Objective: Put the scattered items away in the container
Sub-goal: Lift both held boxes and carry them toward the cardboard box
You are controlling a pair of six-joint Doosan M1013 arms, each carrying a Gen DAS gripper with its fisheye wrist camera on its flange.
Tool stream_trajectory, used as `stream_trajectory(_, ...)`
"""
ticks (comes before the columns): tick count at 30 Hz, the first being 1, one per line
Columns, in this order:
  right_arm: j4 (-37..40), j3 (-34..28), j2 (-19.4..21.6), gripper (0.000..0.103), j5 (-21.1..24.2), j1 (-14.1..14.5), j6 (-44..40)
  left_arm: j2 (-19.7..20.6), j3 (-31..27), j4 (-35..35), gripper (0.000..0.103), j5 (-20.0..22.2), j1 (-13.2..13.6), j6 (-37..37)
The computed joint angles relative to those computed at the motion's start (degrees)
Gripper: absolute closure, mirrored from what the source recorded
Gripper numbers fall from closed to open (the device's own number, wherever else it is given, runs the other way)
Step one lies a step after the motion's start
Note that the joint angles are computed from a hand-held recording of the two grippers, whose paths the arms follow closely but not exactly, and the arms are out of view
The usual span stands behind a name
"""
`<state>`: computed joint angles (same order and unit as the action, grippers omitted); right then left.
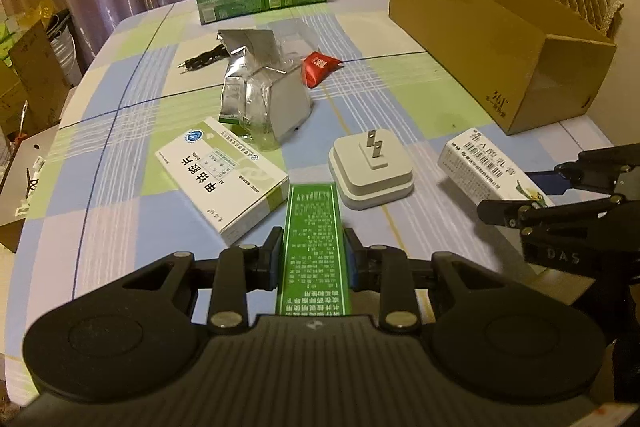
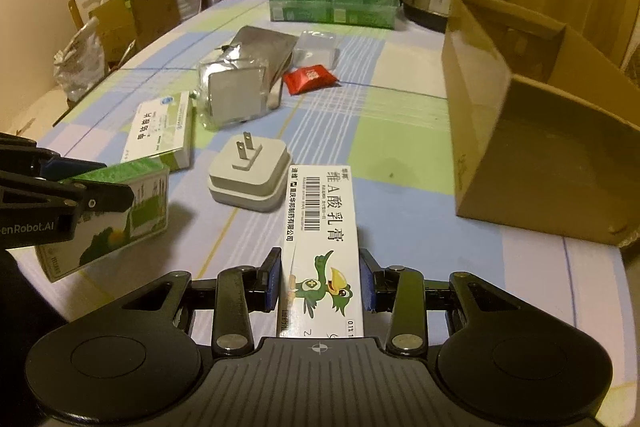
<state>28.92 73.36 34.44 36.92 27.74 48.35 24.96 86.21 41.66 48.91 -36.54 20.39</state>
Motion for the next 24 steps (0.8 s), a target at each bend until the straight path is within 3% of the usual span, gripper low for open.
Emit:
stream_trajectory(6, -1.6, 1.4, -0.7, 0.067, -0.3, -0.2, 1.8, 0.2, -0.1, -0.2, 0.078, 1.0, -0.9, 0.3)
stream_trajectory(11, -1.8, 1.4, -0.5, 0.067, -0.2, -0.1, 2.1, 1.4, -0.4, -5.5, 0.078, 1.5, 0.0, 3.4)
stream_trajectory(24, 0.8, 0.4, 0.1, 0.067, 0.7, -0.3, 0.4, 1.6, -0.6, -7.6, 0.078, -0.1, 1.1, 5.6)
